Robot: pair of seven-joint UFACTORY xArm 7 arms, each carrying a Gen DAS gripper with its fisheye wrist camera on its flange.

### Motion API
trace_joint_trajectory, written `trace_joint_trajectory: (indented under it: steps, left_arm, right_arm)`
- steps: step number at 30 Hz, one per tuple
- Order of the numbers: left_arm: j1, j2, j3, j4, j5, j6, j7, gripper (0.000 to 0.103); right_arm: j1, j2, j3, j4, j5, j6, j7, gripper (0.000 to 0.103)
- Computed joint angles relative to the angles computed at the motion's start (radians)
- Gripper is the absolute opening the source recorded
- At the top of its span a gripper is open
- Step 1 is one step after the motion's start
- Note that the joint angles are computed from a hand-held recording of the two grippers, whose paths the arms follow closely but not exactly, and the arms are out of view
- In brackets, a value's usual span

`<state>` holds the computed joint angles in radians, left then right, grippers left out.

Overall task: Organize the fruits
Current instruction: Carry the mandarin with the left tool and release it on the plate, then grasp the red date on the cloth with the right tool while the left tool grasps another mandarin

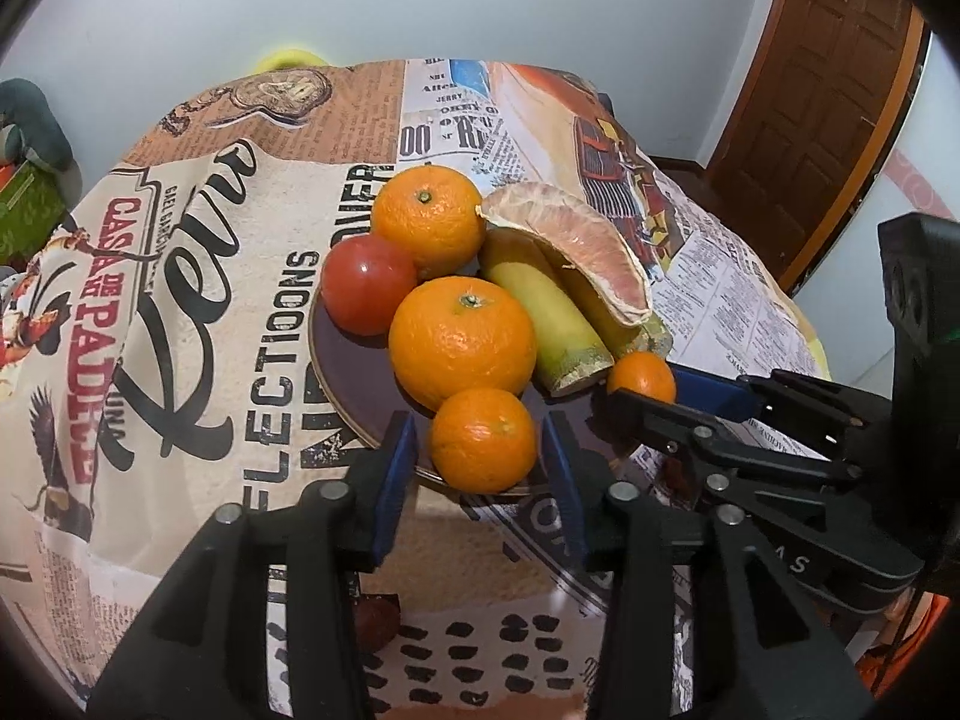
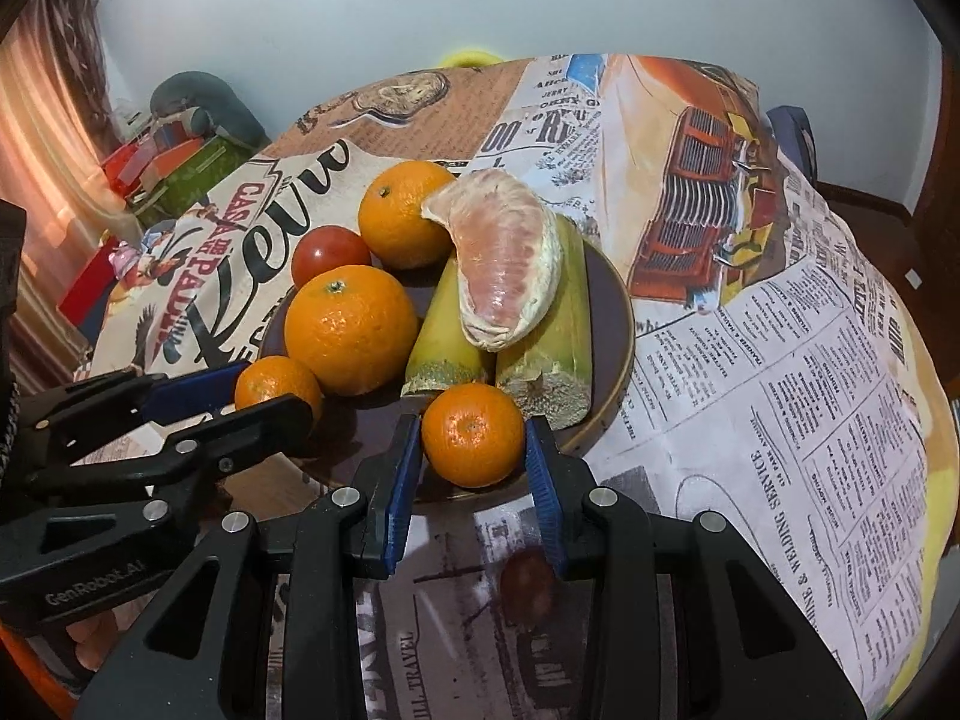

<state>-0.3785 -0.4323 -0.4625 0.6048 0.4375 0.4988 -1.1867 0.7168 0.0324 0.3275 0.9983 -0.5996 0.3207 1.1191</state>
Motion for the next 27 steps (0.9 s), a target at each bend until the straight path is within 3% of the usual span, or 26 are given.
trace_joint_trajectory:
  steps: [12, 22, 27]
  left_arm:
    - [-0.016, -0.119, -0.014, -0.007, -0.029, 0.075, 0.001, 0.048]
    - [-0.042, -0.312, -0.039, -0.017, -0.097, 0.222, 0.032, 0.048]
    - [-0.054, -0.371, -0.042, -0.035, -0.147, 0.274, 0.047, 0.048]
  right_arm:
    - [-0.016, -0.073, 0.025, -0.022, 0.001, 0.040, 0.002, 0.034]
    - [-0.069, -0.211, 0.109, -0.051, -0.009, 0.114, 0.010, 0.035]
    - [-0.098, -0.261, 0.155, -0.064, -0.008, 0.144, 0.017, 0.040]
